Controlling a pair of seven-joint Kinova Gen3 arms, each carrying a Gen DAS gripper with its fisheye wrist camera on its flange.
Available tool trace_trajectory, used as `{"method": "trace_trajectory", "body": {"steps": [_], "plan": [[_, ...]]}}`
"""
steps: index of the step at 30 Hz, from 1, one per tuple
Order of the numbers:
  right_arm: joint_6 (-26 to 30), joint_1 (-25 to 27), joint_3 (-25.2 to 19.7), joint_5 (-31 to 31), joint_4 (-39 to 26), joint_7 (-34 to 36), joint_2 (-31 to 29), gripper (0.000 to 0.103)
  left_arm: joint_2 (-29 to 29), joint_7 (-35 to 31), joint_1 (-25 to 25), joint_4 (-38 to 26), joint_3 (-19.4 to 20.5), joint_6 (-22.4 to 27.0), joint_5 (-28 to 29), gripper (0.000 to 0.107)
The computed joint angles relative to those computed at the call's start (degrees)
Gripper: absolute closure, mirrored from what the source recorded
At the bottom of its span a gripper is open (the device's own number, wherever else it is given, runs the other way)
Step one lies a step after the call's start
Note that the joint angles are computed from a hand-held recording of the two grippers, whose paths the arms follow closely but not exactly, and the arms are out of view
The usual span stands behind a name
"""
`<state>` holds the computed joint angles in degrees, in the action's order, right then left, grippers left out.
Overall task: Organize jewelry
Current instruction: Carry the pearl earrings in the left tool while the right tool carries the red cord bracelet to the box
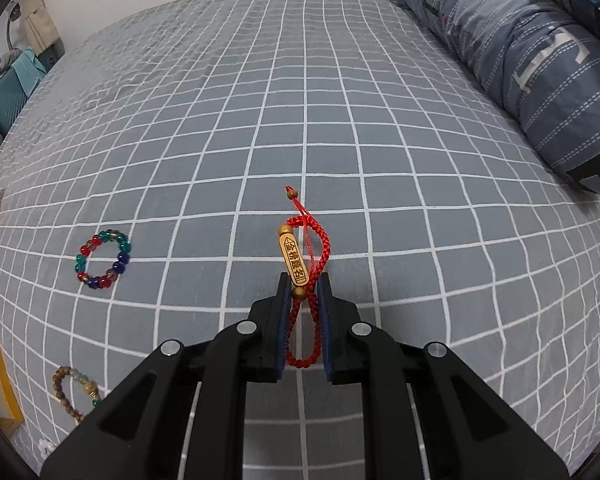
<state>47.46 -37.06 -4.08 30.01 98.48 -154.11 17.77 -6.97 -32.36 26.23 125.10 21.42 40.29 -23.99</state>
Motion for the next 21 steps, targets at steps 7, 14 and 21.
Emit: {"method": "trace_trajectory", "body": {"steps": [7,14,21], "plan": [[2.92,-2.29,-0.96,2.51,0.07,-2.68,-2.19,0.091,-1.26,-0.95,-2.27,-0.23,-1.27,0.27,-0.17,0.097],[6.03,-4.35,-2.91,5.14,-0.51,-5.08,-3.73,0.091,-2.10,-3.02,-4.83,-1.02,-2.14,0.81,0.40,0.097],[8.58,-6.25,-4.45,6.79,-1.53,-6.75,-4.42,0.091,-2.73,-4.64,-6.70,-2.54,-2.43,2.20,0.33,0.097]]}}
